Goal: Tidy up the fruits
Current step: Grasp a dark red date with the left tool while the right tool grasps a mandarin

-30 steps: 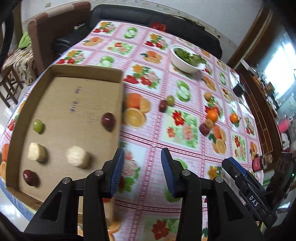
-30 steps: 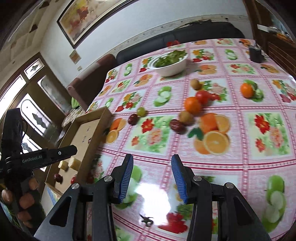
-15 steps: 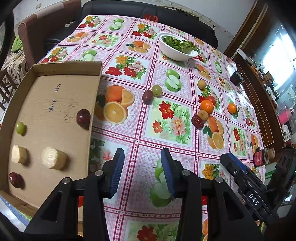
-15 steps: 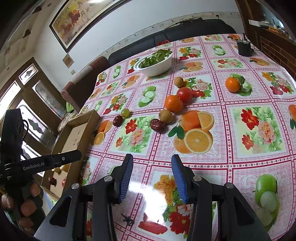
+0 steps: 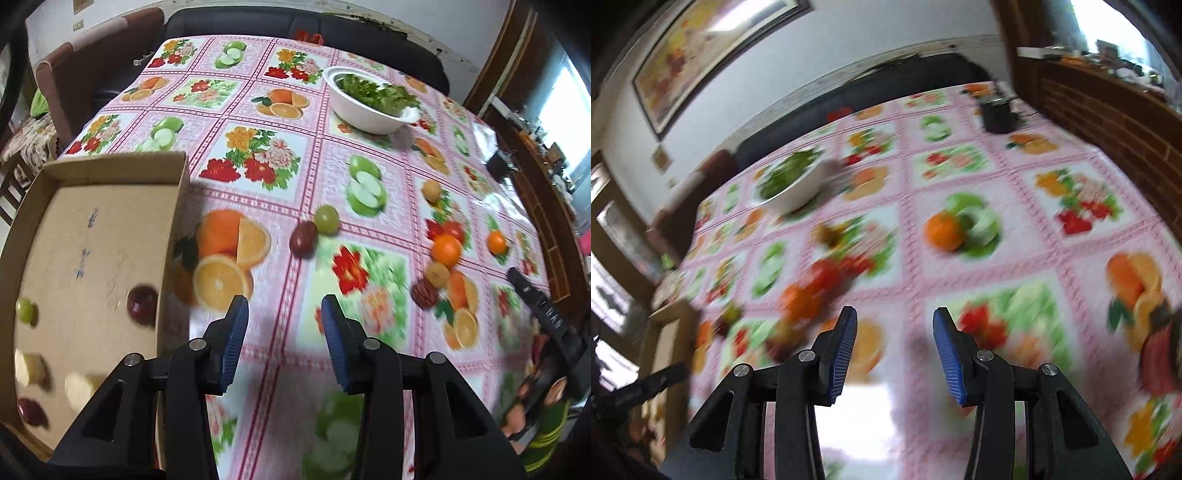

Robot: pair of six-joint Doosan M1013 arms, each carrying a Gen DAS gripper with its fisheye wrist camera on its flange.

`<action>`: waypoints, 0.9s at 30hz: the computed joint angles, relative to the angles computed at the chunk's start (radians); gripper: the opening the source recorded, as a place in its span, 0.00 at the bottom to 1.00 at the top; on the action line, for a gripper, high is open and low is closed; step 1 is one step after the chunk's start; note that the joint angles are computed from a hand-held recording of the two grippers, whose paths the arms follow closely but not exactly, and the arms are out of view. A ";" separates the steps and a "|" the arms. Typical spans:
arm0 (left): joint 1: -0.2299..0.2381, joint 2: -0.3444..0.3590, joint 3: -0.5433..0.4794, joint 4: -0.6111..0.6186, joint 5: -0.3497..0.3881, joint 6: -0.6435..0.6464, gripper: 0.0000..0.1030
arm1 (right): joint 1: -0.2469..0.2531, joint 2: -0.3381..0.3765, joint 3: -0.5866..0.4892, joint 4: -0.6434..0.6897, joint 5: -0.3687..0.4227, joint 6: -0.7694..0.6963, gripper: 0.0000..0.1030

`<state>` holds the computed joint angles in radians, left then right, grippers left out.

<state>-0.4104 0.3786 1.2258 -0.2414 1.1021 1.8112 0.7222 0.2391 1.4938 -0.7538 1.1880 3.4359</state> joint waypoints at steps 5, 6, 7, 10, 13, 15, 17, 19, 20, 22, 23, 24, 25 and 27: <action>-0.025 0.055 -0.059 0.043 0.021 -0.035 0.38 | -0.055 -0.007 0.010 0.026 0.017 -0.050 0.45; -0.032 0.066 -0.070 0.058 0.030 -0.043 0.38 | -0.064 -0.005 0.011 0.031 0.011 -0.061 0.45; -0.036 0.073 -0.076 0.066 0.035 -0.048 0.38 | -0.074 -0.002 0.009 0.040 0.005 -0.077 0.45; -0.051 0.090 -0.086 0.099 0.022 -0.068 0.37 | -0.097 0.011 0.004 0.064 0.001 -0.114 0.45; -0.060 0.090 -0.082 0.128 -0.011 -0.076 0.32 | -0.113 0.020 0.004 0.082 -0.009 -0.137 0.47; -0.060 0.089 -0.078 0.128 -0.020 -0.075 0.17 | -0.113 0.028 -0.001 0.068 0.006 -0.152 0.43; -0.055 0.085 -0.073 0.115 -0.019 -0.070 0.17 | -0.115 0.025 0.002 0.067 -0.008 -0.155 0.34; -0.048 0.076 -0.063 0.097 -0.014 -0.065 0.17 | -0.110 0.022 0.003 0.067 -0.014 -0.154 0.33; -0.044 0.066 -0.052 0.088 -0.019 -0.058 0.17 | -0.106 0.020 0.002 0.062 -0.018 -0.151 0.33; -0.039 0.047 -0.028 0.083 -0.033 -0.050 0.17 | -0.090 0.016 -0.002 0.044 -0.022 -0.140 0.33; -0.036 0.038 -0.016 0.077 -0.038 -0.045 0.17 | -0.081 0.015 -0.006 0.030 -0.022 -0.135 0.33; -0.033 0.025 -0.002 0.073 -0.044 -0.039 0.17 | -0.066 0.012 -0.010 0.011 -0.030 -0.125 0.33; -0.031 0.015 0.010 0.073 -0.049 -0.036 0.17 | -0.055 0.011 -0.013 -0.001 -0.038 -0.121 0.33; -0.022 -0.010 0.036 0.059 -0.061 -0.026 0.17 | -0.029 0.011 -0.023 -0.026 -0.052 -0.109 0.33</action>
